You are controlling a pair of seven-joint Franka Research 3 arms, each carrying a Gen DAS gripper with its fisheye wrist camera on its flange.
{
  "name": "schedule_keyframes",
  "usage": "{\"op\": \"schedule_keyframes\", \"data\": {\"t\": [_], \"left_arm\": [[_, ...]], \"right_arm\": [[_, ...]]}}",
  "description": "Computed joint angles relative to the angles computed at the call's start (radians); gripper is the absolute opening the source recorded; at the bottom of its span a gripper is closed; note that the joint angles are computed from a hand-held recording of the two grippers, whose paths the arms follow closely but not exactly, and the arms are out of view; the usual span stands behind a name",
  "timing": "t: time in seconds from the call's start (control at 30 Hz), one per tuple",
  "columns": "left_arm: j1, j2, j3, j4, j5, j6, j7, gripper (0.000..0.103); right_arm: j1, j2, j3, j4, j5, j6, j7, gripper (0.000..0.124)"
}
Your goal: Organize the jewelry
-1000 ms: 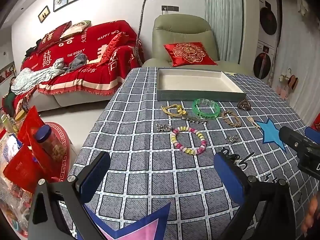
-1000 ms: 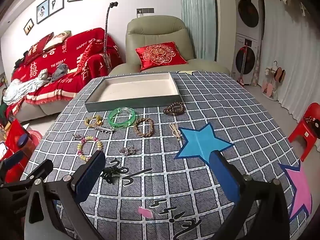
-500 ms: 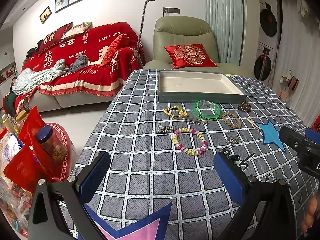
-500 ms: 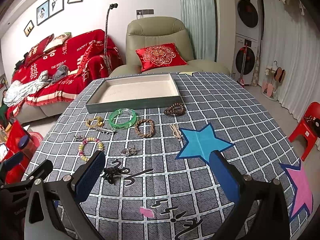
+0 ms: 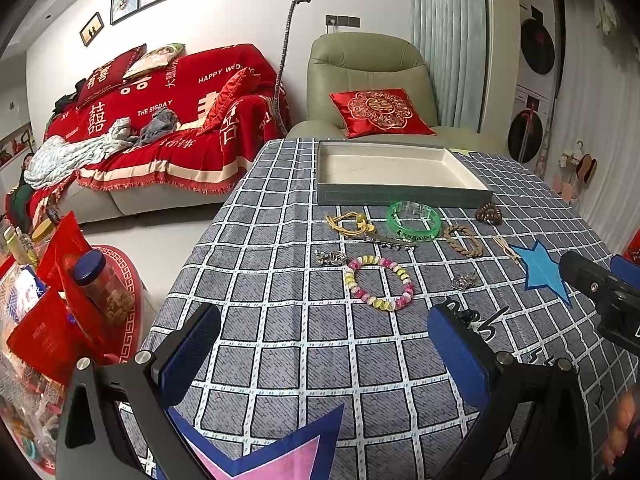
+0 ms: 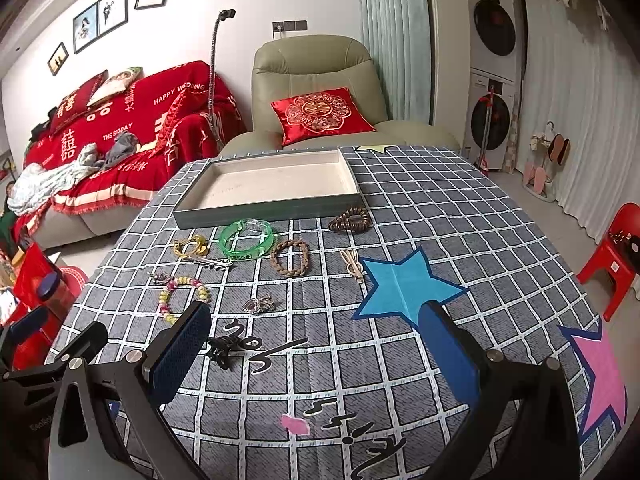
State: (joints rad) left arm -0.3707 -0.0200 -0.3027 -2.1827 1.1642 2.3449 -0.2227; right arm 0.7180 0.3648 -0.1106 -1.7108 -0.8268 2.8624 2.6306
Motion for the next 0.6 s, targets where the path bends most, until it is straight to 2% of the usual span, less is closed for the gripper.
{"op": "schedule_keyframes", "data": {"t": [0.6], "left_arm": [[-0.002,0.006,-0.001,0.005,-0.003,-0.001,0.005,0.103]], "right_arm": [[0.000,-0.004,-0.002,-0.005,0.002,0.008,0.001,0.103]]}}
